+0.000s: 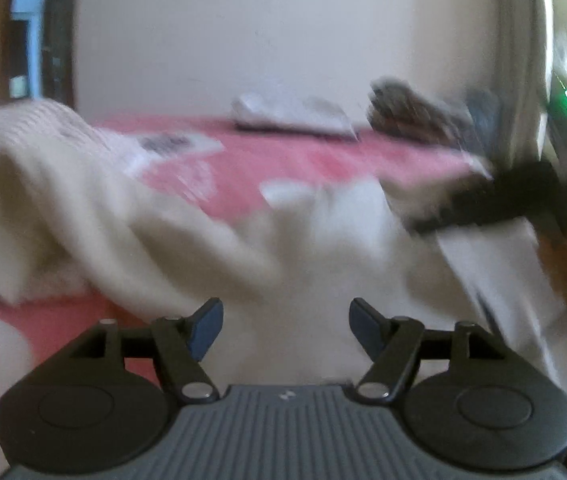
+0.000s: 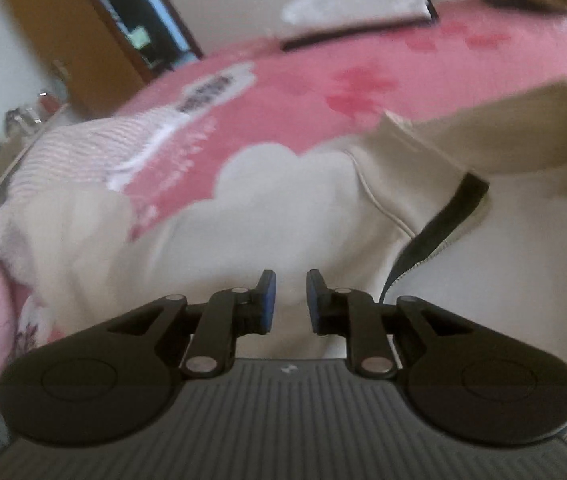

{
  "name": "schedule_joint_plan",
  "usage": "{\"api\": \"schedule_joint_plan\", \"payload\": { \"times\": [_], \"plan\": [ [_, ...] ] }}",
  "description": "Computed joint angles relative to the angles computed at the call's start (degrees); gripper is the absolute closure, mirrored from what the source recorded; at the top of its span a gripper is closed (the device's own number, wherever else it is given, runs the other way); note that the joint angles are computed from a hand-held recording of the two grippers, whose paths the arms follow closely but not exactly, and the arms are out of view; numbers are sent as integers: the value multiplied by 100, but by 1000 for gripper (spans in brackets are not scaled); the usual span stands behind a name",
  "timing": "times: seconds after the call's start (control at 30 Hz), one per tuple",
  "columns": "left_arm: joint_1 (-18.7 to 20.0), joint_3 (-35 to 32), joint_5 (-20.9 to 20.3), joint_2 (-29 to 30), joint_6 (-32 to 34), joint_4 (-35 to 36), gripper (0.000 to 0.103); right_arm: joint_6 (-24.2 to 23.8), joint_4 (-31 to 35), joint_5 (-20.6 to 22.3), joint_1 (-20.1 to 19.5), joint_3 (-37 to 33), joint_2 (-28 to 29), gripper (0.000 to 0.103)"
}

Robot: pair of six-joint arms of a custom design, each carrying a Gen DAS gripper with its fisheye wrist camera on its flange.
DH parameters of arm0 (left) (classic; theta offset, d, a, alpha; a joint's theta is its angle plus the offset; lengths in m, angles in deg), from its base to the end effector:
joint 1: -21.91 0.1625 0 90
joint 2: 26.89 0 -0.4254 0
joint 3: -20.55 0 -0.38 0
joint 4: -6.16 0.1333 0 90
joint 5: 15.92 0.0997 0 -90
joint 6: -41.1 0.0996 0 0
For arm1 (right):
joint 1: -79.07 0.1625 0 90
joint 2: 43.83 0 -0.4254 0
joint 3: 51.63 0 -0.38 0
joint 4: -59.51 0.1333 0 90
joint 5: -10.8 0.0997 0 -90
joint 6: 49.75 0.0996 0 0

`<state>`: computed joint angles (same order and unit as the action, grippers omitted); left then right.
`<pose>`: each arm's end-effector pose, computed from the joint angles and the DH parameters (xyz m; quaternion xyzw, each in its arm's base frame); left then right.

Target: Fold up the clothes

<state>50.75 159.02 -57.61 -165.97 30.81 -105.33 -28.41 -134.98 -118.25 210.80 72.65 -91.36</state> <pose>-0.0538 -0.2667 0.4213 0.3138 0.8424 -0.3765 0.2239 0.3845 -0.3251 0.0844 0.0831 -0.9147 0.3623 0.1584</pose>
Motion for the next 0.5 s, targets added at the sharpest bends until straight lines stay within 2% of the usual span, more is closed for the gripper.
{"api": "schedule_joint_plan", "payload": {
  "times": [0.07,0.13,0.23,0.3,0.37,0.43,0.47,0.5],
  "plan": [
    [125,-291,426,284,-190,-285,18,217,112,40,153,118,-135,85],
    [615,-617,697,888,-224,-1009,16,466,204,112,269,216,-219,85],
    [1727,-1223,351,1944,-137,-2374,13,847,300,253,407,319,-272,84],
    [2356,-1763,43,2538,-492,-2659,10,1099,278,371,484,375,-290,82],
    [2858,-2245,-163,2968,-1170,-2532,10,1317,282,454,557,404,-305,80],
    [3149,-2510,-81,3231,-1789,-2343,18,1464,418,449,643,417,-332,79],
    [3231,-2561,-63,3311,-1836,-2358,33,1535,498,445,685,422,-347,79],
    [3276,-2573,-33,3366,-1791,-2415,59,1600,576,438,719,427,-367,79]
  ]
}}
